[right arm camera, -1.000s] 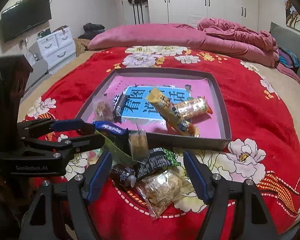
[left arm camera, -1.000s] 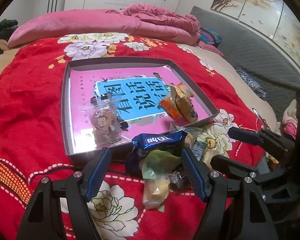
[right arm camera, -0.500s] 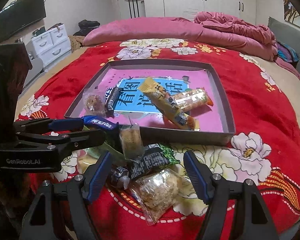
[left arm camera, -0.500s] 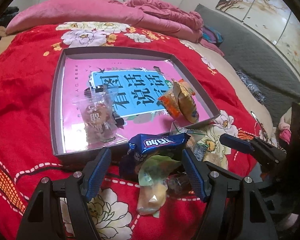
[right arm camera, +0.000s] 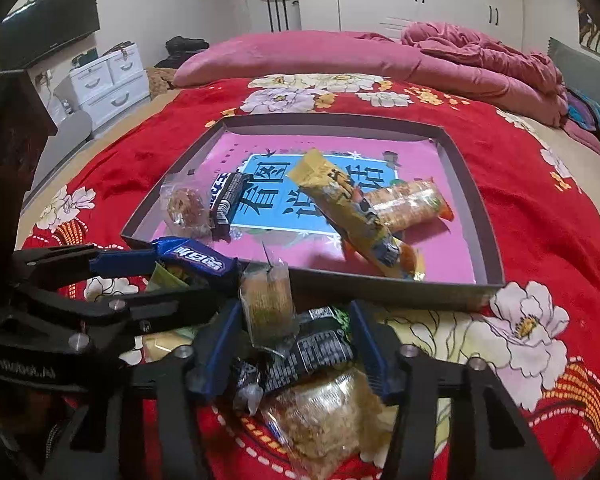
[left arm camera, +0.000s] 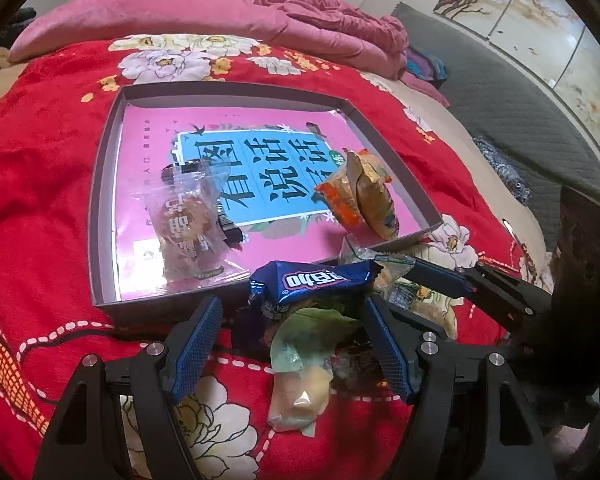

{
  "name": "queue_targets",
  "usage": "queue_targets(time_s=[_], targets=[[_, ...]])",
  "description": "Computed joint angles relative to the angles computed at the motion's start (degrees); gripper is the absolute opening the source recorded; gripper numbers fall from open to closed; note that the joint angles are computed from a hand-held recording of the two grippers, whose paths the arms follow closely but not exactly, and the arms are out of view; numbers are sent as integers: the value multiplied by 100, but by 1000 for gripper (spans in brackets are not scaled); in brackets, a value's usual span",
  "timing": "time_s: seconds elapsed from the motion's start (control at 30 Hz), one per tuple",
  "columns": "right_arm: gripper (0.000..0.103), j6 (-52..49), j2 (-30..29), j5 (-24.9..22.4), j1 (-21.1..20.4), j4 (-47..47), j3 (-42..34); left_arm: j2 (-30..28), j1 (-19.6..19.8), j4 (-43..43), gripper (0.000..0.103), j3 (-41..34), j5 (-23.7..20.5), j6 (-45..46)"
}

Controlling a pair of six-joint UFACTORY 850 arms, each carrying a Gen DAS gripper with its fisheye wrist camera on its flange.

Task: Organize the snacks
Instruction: 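Grasp the blue wrapped snack with the left tool while the right tool grasps the clear grain-snack bag, then lift the blue snack and clear grain-snack bag off the bedspread with both tools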

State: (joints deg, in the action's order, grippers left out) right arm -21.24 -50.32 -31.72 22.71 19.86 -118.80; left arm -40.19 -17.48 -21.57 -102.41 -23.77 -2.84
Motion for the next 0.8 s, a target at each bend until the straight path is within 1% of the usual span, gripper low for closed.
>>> queue_targets(time_s=[0.17, 0.23, 0.37, 0.43, 0.63, 0.8], targets=[[39, -461, -167, -186, -51, 532, -193, -73, 24, -152, 75, -72, -96, 25], [36, -572, -195, -209, -74, 707, -219, -106, 31, -221, 75, -103, -125, 37], [27, -826, -213, -270, -118, 1003, -225, -187, 49, -287, 75, -194, -204, -20], [26, -904, -188, -260, -124, 1063, -187, -240, 45, -199, 75, -270, -255, -153], [25, -915, -78, -185, -170, 1123, -39, -388, 74, -589, 75, -456, -381, -27], [25, -953, -14, -195, -254, 1330, 48, -461, 73, -679, 75, -516, -394, -151]])
